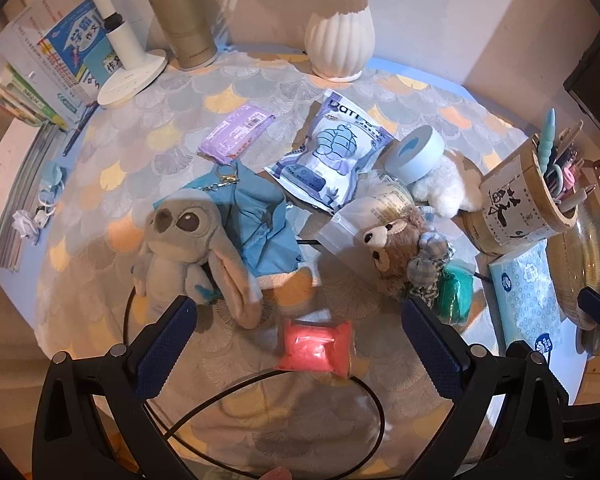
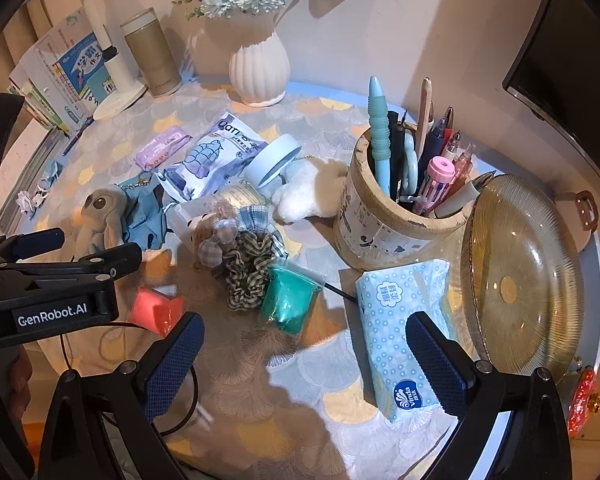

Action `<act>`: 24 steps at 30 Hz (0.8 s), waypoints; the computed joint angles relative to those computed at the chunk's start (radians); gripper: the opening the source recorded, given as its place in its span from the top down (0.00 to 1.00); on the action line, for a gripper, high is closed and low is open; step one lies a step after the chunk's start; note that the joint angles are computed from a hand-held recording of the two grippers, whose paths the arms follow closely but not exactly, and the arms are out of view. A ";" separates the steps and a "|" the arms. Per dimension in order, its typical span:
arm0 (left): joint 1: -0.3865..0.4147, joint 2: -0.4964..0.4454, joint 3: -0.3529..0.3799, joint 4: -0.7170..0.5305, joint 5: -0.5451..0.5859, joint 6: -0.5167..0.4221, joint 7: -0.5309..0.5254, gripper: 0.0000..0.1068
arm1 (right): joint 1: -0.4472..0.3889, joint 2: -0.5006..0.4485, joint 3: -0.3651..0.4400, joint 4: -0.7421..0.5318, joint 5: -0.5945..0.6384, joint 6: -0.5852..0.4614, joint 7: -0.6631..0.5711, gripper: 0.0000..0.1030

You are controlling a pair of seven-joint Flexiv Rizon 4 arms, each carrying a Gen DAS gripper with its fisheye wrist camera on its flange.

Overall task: Organize soft objects
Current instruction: 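Move the left tool toward the grey Stitch plush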

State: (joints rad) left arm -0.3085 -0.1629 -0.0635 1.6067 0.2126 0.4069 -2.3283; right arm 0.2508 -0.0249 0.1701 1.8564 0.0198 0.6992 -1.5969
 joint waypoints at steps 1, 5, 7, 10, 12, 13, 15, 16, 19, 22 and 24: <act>0.000 -0.002 -0.001 -0.002 -0.001 -0.001 0.003 0.04 | 0.000 -0.001 0.000 0.000 -0.001 0.000 0.000 0.02; 0.000 -0.008 -0.002 -0.005 -0.006 -0.002 0.012 0.04 | 0.000 -0.001 -0.001 -0.001 -0.002 -0.002 0.000 0.02; -0.001 -0.007 -0.001 -0.004 -0.007 -0.002 0.011 0.04 | 0.000 -0.001 -0.001 -0.001 -0.002 -0.005 -0.001 0.02; -0.002 -0.009 -0.001 -0.005 -0.006 -0.003 0.007 0.04 | 0.000 -0.002 -0.001 -0.002 -0.002 -0.012 -0.005 0.02; -0.002 -0.008 0.001 -0.003 -0.006 -0.001 0.004 0.04 | 0.001 -0.002 0.000 -0.002 -0.004 -0.013 -0.005 0.02; -0.002 -0.007 0.001 -0.001 -0.006 0.001 0.002 0.04 | 0.002 -0.001 0.000 -0.001 -0.005 -0.012 -0.006 0.02; -0.002 -0.005 0.002 0.002 -0.007 0.003 0.000 0.04 | 0.002 0.000 0.001 0.001 -0.006 -0.011 -0.006 0.02; -0.001 -0.004 0.002 0.003 -0.007 0.004 0.000 0.04 | 0.003 0.000 0.001 0.001 -0.006 -0.011 -0.007 0.02; 0.001 -0.002 0.002 0.007 -0.009 0.002 -0.002 0.04 | 0.004 -0.002 0.001 -0.003 -0.003 -0.019 -0.008 0.02; 0.002 0.000 0.002 0.010 -0.010 0.001 -0.003 0.04 | 0.004 -0.003 0.001 -0.005 -0.003 -0.024 -0.008 0.02; 0.003 0.000 0.002 0.010 -0.009 0.001 -0.003 0.04 | 0.004 -0.003 0.001 -0.005 0.000 -0.027 -0.008 0.02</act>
State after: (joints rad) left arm -0.3059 -0.1631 -0.0619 1.6168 0.2032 0.4081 -2.3317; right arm 0.2548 -0.0279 0.1711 1.8511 0.0194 0.6725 -1.6053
